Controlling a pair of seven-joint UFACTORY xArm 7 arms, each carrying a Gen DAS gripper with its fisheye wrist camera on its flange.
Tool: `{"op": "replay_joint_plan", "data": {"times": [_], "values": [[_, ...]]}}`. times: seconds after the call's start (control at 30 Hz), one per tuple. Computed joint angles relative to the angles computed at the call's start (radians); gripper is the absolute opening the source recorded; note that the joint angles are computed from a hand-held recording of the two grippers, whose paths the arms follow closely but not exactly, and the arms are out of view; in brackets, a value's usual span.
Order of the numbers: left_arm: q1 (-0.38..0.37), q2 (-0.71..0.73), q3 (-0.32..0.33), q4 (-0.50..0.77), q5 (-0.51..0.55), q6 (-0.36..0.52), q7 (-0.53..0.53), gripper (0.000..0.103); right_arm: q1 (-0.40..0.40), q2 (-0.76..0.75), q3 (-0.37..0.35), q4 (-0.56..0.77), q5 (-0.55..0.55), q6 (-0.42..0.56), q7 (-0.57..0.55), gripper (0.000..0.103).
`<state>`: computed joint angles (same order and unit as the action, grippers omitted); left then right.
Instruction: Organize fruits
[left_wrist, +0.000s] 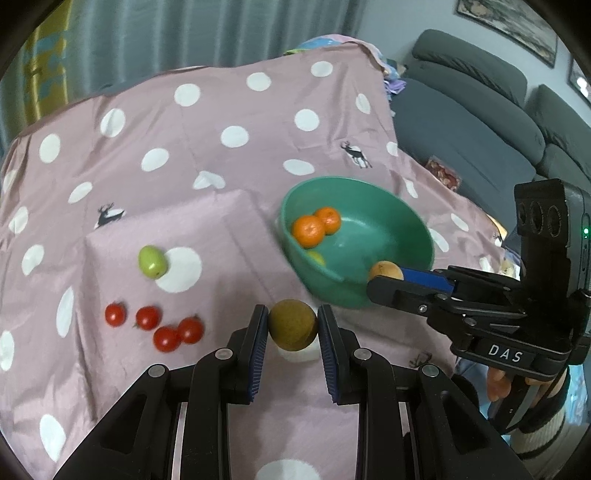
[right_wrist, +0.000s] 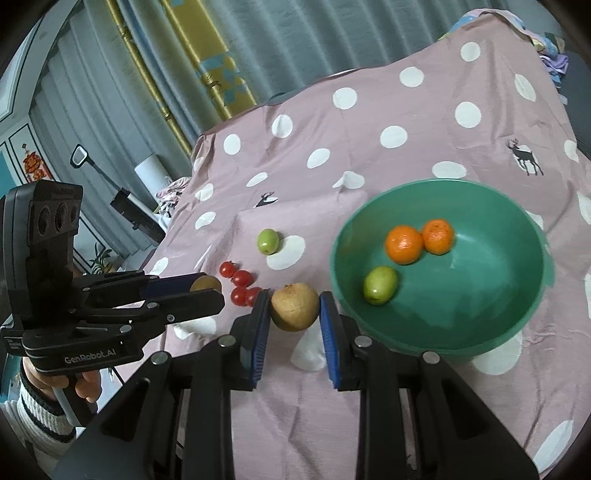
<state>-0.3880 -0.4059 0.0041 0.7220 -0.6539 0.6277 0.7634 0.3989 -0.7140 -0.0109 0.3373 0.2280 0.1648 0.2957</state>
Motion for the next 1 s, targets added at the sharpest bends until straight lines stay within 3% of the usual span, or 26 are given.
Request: {"op": "replay_joint_plan", "data": {"times": [0.5, 0.83, 1.0], "values": [[-0.034, 0.100, -0.044, 0.088, -0.048, 0.012, 0.042, 0.028, -0.072, -0.073, -0.018, -0.055, -0.015, 0.016, 0.011, 0.027], [-0.023, 0.198, -0.086, 0.175, -0.077, 0.027, 0.056, 0.028, -0.188, -0.142, -0.014, -0.092, -0.045, 0.051, 0.032, 0.027], [-0.013, 0.233, -0.108, 0.201, -0.063, 0.029, 0.042, 0.028, -0.209, -0.150, -0.030, -0.109, -0.051, 0.052, 0.032, 0.027]]}}
